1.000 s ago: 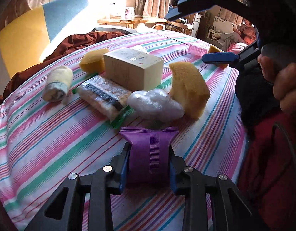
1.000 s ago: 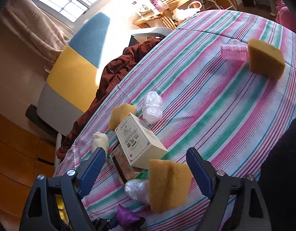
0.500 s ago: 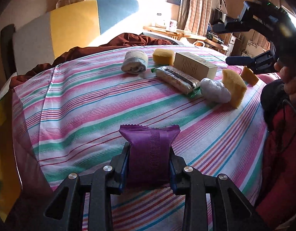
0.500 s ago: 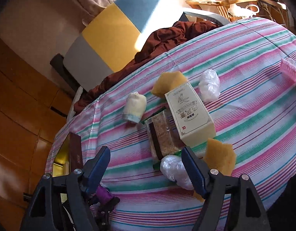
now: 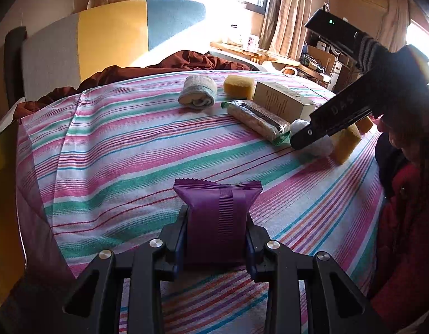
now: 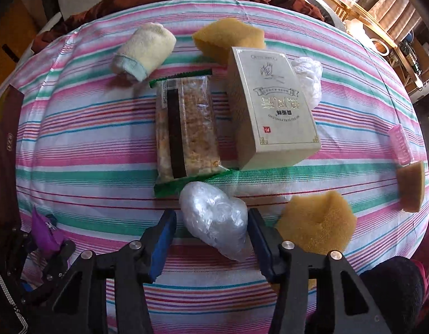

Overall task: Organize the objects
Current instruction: 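Hold the purple packet in the left tool while the right tool grasps the plastic-wrapped item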

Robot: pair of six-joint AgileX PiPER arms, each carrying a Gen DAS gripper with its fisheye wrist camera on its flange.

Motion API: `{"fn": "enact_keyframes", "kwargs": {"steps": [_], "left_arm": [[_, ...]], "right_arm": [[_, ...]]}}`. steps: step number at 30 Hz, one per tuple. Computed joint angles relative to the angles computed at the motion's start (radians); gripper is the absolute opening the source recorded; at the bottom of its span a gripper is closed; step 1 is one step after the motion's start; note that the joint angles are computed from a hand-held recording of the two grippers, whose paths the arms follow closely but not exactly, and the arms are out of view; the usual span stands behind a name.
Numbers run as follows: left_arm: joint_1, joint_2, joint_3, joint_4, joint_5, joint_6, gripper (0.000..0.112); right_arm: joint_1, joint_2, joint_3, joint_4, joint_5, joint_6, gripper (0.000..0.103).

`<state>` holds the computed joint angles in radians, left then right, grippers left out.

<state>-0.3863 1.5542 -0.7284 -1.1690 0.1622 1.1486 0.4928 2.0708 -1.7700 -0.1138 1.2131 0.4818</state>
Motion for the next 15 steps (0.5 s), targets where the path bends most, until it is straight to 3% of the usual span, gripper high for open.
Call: {"fn": "enact_keyframes", "kwargs": {"steps": [6, 10, 15], "left_arm": [[0.019, -0.013, 0.009, 0.017, 0.021, -0.024, 0.034], [0.017, -0.019, 0.014, 0.050, 0.016, -0.061, 0.034], [0.010, -0.020, 0.004, 0.192, 0.017, -0.215, 0.034]], "right_arm": [[0.014, -0.082, 0.129, 0.121, -0.140, -0.100, 0.039], [0.008, -0.145, 0.260, 0.249, -0.324, -0.173, 0.039], [0.003, -0.144, 0.277, 0.226, -0.354, -0.153, 0.038]]}}
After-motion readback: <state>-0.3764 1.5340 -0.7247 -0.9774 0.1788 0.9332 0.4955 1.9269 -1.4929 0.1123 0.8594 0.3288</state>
